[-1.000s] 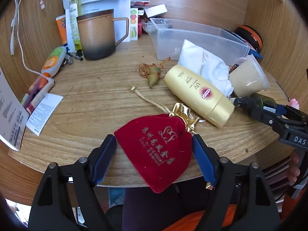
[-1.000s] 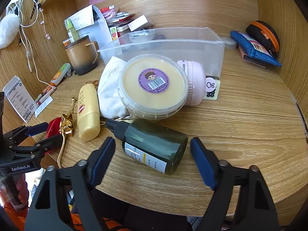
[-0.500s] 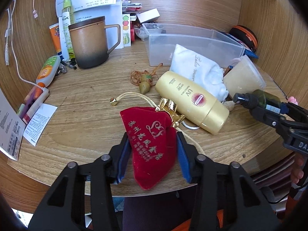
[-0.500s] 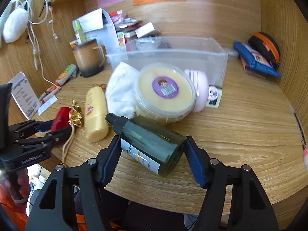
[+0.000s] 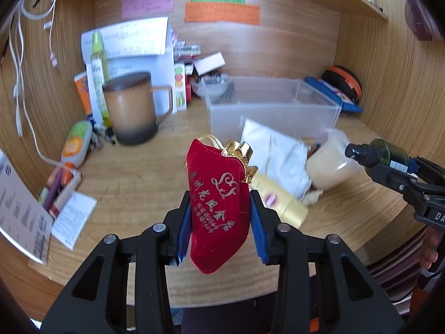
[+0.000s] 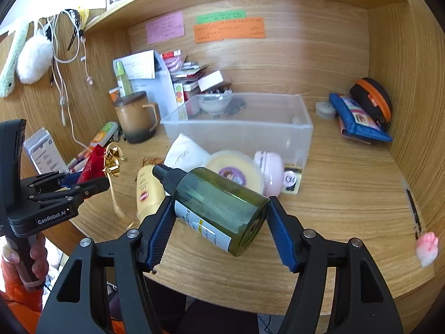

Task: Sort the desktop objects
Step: 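Grasp the green dropper bottle with the right tool while the left tool grasps the red velvet pouch, then carry the bottle and pouch with both tools over the clear plastic box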

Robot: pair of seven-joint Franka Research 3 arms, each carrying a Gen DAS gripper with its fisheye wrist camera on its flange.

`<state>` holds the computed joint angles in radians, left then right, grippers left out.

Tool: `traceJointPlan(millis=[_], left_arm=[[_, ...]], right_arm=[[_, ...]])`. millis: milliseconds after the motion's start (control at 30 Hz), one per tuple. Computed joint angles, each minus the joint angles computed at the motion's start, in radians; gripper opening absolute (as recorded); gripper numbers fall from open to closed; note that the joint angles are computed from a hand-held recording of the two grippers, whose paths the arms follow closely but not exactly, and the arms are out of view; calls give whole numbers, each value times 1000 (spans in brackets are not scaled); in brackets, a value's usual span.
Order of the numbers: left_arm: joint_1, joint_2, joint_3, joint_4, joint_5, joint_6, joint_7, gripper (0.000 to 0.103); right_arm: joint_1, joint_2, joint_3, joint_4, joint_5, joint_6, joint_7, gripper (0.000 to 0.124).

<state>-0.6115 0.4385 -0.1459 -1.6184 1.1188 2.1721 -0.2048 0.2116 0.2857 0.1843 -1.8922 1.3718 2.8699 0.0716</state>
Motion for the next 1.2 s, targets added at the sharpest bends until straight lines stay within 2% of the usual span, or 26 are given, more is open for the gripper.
traceJointPlan(millis=[200, 467, 933, 1033, 1200], left_arm=[[2, -1, 14, 42, 47, -6, 40, 38], [15, 22, 32, 121, 70, 9, 123, 38], [63, 83, 92, 269, 46, 117, 260, 38], [75, 105, 103, 310, 28, 139, 296, 38], [93, 154, 125, 398, -19, 179, 372, 38]], right_arm=[[-7, 12, 1, 45, 23, 10, -14, 62], [-20, 64, 6, 144, -26, 12, 36, 62], [-50, 233, 55, 419, -336, 32, 259, 62], [-40, 278, 49, 488, -430, 23, 336, 62], [3, 383, -1, 647, -622, -26, 519, 62]])
